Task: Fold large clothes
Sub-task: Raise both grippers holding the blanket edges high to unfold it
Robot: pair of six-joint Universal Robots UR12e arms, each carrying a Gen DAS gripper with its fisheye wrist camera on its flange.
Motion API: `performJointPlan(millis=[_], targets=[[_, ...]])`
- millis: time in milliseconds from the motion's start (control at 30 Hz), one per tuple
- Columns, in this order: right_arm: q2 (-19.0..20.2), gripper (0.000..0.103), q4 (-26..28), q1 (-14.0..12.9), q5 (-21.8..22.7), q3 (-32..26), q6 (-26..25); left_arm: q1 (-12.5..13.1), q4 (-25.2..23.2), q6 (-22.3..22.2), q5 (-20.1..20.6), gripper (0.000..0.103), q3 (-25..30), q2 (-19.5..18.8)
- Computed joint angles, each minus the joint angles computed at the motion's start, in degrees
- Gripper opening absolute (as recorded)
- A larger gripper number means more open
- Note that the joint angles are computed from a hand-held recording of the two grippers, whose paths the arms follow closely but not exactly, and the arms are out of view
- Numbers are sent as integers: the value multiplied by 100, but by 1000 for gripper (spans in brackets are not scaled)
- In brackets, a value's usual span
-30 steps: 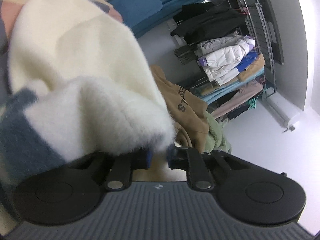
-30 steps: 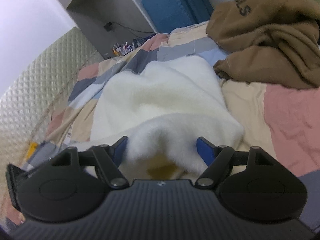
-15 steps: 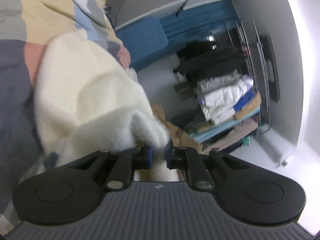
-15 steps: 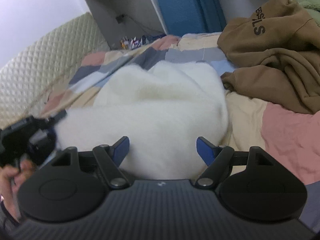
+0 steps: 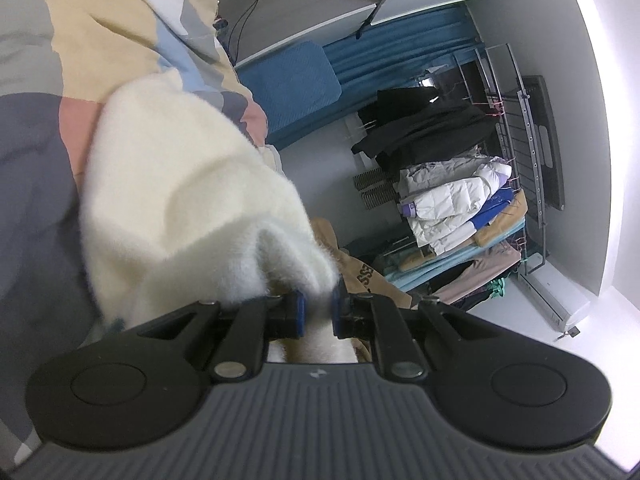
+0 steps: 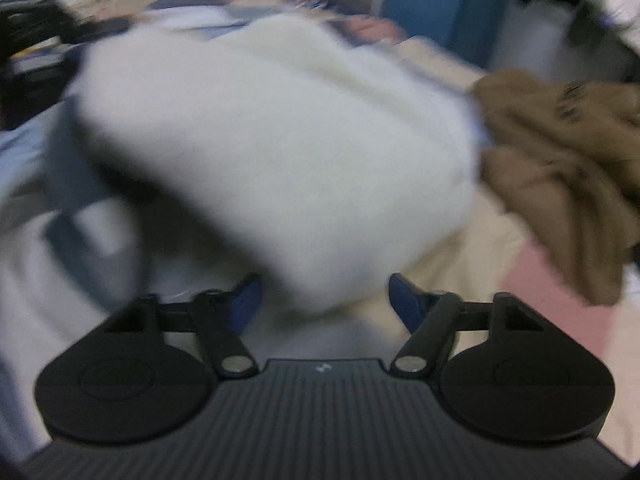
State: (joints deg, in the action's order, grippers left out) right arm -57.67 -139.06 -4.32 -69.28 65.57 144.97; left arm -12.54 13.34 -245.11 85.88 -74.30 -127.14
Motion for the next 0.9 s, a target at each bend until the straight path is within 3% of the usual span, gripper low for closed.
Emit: performJointPlan(millis=[100,233,500,633,700,800,833,900], targets=[[115,36,-209,-184,642,-223,1125,-34,-65,49,-53,14,15,0],[342,39,-566,-364,1136,-545,2592,-44,-205,209,-293,14,94,-41],[1012,41,191,-499,1745,-1350,5177,-133,-753,651,-573,14,302,-151],[938,43,392,-548,1919,-1198,5347,-161,-842,748,-466,14,344,-191],[744,52,518,-555,1843,-1016,5098,-156,-808,652,-444,14,330,-193],[455,53,431,-607,1917,-697,4696,-152,-759,574,-423,14,306,-190],[370,57,321,-641,2050,-579,4696,-148,-752,562,-431,14,302,-189],[292,76,-102,-752,2646,-365,5072,-149,-748,578,-420,14,295,-186]])
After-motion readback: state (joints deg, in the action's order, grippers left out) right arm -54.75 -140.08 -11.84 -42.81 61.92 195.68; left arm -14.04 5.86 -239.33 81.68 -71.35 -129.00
